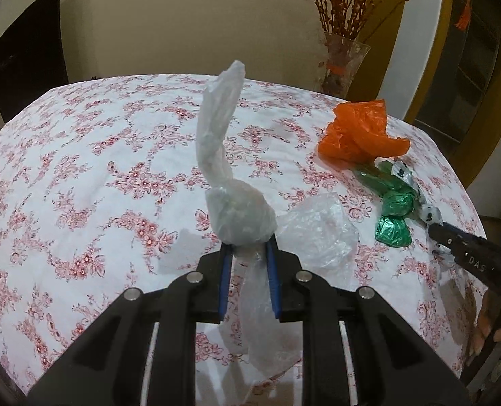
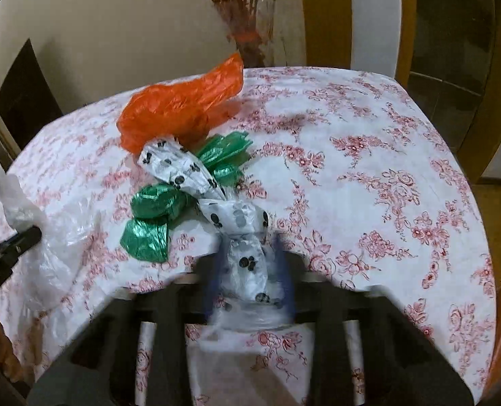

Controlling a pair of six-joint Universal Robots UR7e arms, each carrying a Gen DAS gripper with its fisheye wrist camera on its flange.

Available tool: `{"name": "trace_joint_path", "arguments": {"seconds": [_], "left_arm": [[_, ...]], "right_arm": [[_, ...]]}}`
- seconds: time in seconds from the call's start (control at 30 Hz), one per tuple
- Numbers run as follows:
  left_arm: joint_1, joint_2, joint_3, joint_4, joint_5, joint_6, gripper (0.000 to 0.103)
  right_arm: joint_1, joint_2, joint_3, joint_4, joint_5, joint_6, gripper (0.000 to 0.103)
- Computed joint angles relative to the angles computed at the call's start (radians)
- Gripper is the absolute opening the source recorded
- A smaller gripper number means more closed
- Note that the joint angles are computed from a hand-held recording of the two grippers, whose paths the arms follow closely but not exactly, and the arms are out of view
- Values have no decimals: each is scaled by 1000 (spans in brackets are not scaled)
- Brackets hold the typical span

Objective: Collect trash
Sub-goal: 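Grasp the patterned white bag with the right tool while the left tool grasps the white bag, then carry both bags over the wastebasket and open both tools to drop them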

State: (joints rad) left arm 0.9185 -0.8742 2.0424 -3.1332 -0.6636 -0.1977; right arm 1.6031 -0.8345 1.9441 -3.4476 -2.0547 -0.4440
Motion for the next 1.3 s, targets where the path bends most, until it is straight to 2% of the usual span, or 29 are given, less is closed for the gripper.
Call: {"name": "trace_joint_path", "arguments": {"seconds": [0.13,0.33,0.63,0.97,1.3], "left_arm": [[-15,5,1,1,-17,-8,20],[-61,15,12,-5,-34,-5,20],[-145,43,6,4,-84,-5,20],[-221,122,-50,40,-187,-12,20],[-266,220,-131,73,-288,2,20]], "right_arm": [[-5,-25,46,-64,-8,-22,4],[-38,-135,158,-164,20,-2,4],[-68,-277,293,-305,39,-23,4],[-113,-386,400,-391,66,-23,4],[-179,-480,475,-455,95,-14,4]]}}
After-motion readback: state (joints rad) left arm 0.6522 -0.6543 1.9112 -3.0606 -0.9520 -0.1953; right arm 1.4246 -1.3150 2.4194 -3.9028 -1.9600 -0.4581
